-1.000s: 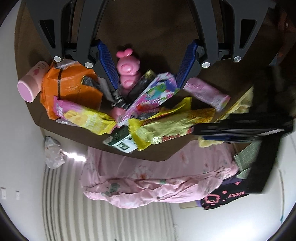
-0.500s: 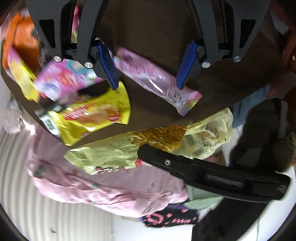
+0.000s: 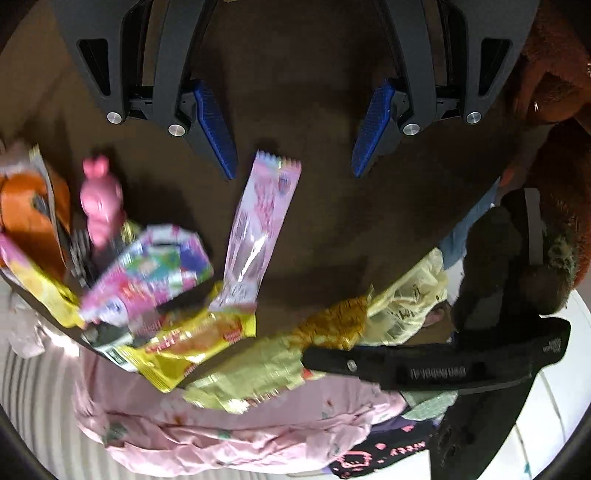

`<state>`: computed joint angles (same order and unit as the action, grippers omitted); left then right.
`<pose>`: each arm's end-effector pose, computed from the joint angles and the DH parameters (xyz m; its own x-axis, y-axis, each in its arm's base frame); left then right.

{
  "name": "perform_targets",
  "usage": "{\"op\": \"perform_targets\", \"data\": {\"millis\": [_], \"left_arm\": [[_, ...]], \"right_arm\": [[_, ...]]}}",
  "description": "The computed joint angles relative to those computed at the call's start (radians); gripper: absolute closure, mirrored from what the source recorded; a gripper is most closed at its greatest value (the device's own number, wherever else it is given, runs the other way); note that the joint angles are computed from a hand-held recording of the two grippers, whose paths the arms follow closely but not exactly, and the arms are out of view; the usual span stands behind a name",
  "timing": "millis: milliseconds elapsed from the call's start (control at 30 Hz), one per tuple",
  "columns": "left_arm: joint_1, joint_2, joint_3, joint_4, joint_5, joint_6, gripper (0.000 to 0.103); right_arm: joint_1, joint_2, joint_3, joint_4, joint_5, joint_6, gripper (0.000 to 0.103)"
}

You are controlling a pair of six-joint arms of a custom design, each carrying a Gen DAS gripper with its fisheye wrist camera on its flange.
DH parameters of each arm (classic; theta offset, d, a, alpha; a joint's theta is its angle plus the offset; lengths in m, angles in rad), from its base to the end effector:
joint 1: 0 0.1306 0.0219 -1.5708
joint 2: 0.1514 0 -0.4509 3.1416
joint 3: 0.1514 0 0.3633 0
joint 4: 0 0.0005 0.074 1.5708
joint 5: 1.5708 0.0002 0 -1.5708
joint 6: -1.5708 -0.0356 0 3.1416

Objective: Collect trash
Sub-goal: 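Grasp the gold chip bag with the left tool while the right tool grasps the pink candy bar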

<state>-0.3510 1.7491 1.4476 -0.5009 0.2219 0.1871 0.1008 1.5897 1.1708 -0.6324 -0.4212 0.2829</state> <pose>0.5514 -0.2108 0.3710 -0.7525 0.0823 -0.6534 0.3451 0.8943 -0.2848 0.4790 0.0626 0.3347 -0.7473 -0.3316 -0.5758 -0.5232 0.8279 0.2022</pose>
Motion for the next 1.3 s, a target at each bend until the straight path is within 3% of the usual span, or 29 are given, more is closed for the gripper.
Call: {"op": "perform_targets", "data": {"millis": [100, 167, 200, 267, 367, 400, 500, 567, 700, 867, 1000, 1133, 1167, 1200, 1233, 1300], "left_arm": [[0.006, -0.034, -0.044, 0.034, -0.004, 0.036, 0.07], [0.008, -0.048, -0.063, 0.04, -0.012, 0.043, 0.07], [0.008, -0.059, -0.078, 0.043, -0.018, 0.046, 0.07], [0.011, -0.069, -0.093, 0.042, -0.017, 0.047, 0.07], [0.012, -0.078, -0.112, 0.033, -0.022, 0.046, 0.07], [0.011, -0.08, -0.116, 0.031, -0.029, 0.043, 0.07], [0.012, -0.078, -0.119, 0.013, -0.037, 0.046, 0.069], [0.013, -0.074, -0.116, -0.006, -0.02, 0.04, 0.066], [0.006, -0.073, -0.112, -0.017, 0.003, 0.005, 0.06], [-0.011, -0.07, -0.091, -0.038, 0.045, -0.054, 0.053], [-0.046, -0.054, -0.064, -0.084, -0.086, -0.092, 0.053], [-0.066, -0.033, -0.06, -0.126, -0.126, -0.068, 0.053], [-0.073, -0.034, -0.068, -0.119, -0.149, -0.063, 0.058], [-0.082, -0.037, -0.082, -0.094, -0.194, -0.061, 0.07], [-0.085, -0.041, -0.09, -0.078, -0.213, -0.059, 0.071], [-0.069, -0.056, -0.106, -0.048, -0.174, -0.025, 0.073]], "right_arm": [[0.0, -0.016, -0.024, 0.021, 0.016, -0.031, 0.041], [0.011, -0.013, -0.004, -0.02, 0.045, -0.005, 0.042], [0.012, -0.012, 0.006, -0.024, 0.046, -0.039, 0.048], [0.013, -0.026, -0.006, 0.063, 0.042, -0.104, 0.049], [0.032, -0.012, -0.002, 0.167, 0.132, -0.131, 0.05], [0.035, 0.011, 0.018, 0.166, 0.142, -0.137, 0.061], [0.035, 0.074, 0.072, 0.118, 0.143, -0.118, 0.077], [0.031, 0.078, 0.072, 0.138, 0.153, -0.109, 0.084], [-0.001, 0.039, 0.032, 0.183, 0.134, -0.159, 0.09], [-0.056, 0.0, -0.002, 0.217, 0.114, -0.201, 0.09], [-0.082, -0.011, -0.019, 0.229, 0.094, -0.22, 0.09], [-0.088, -0.017, -0.032, 0.243, 0.081, -0.221, 0.09], [-0.084, -0.017, -0.033, 0.249, 0.084, -0.219, 0.09], [-0.084, -0.023, -0.039, 0.255, 0.087, -0.214, 0.09], [-0.079, -0.026, -0.04, 0.265, 0.094, -0.211, 0.09], [-0.072, -0.032, -0.036, 0.276, 0.097, -0.208, 0.09]]}}
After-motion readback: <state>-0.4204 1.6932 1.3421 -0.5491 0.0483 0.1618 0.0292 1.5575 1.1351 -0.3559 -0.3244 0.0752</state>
